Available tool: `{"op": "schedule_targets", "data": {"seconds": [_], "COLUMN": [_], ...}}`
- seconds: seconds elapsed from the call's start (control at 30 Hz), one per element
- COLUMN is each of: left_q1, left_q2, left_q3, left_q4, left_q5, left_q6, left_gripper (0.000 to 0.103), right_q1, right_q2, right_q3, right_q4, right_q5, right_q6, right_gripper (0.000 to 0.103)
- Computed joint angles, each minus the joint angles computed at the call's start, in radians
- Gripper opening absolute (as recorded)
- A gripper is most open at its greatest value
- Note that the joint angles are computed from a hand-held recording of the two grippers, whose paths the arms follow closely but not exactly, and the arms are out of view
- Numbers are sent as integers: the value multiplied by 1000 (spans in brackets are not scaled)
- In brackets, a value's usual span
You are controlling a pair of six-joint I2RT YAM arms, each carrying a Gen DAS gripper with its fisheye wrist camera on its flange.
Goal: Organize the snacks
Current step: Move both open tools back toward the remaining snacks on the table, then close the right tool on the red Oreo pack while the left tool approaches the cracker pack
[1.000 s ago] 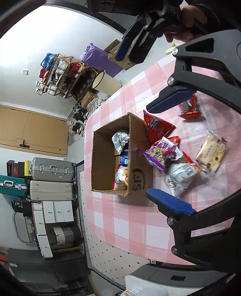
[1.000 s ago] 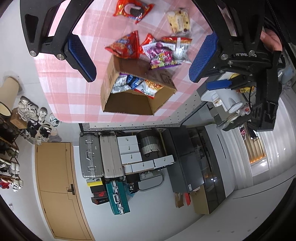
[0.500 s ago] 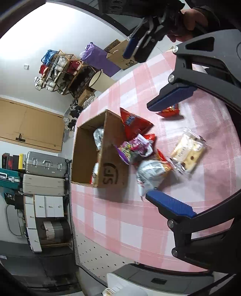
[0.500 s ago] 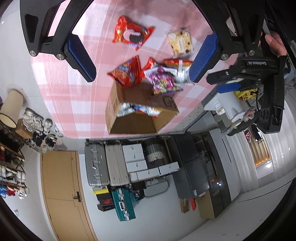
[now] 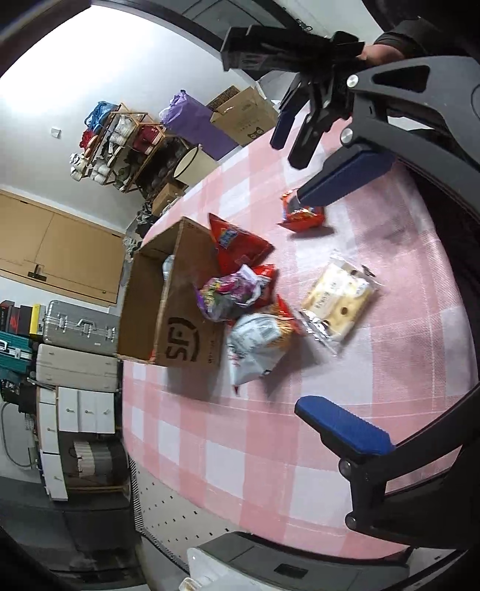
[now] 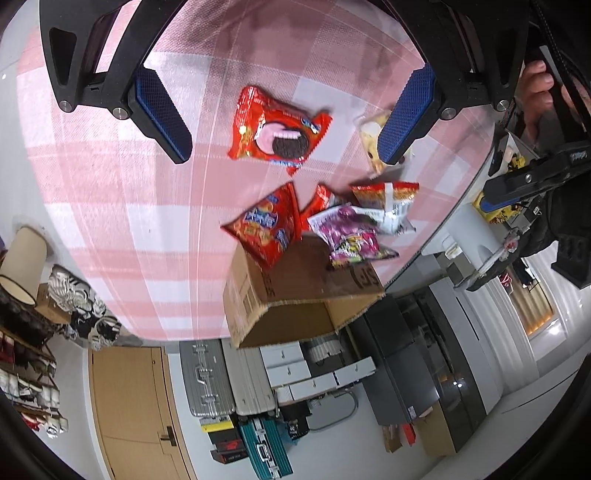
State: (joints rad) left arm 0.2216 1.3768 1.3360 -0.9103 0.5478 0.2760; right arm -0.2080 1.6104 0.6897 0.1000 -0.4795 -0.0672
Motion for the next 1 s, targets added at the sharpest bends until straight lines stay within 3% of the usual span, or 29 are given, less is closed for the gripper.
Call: {"op": "schedule_targets", "data": {"seconds": [0.8,0.9,1.0], "left_q1": [7,9,16], "left_q2": [143,141,138], "left_q3": [-86,-88,-86], "left_q4": [65,62,55], "left_q5": [-13,-9,19], "left_q6": [41,41,39], "left_gripper": [102,102,102], "right_q1": [124,137,161], "right_q2": [280,307,309], "right_q3": [159,176,173], "right_q4": [7,0,17], "right_q5": [185,215,266], "right_q6": [42,41,27], "right_gripper": [102,101,92]}}
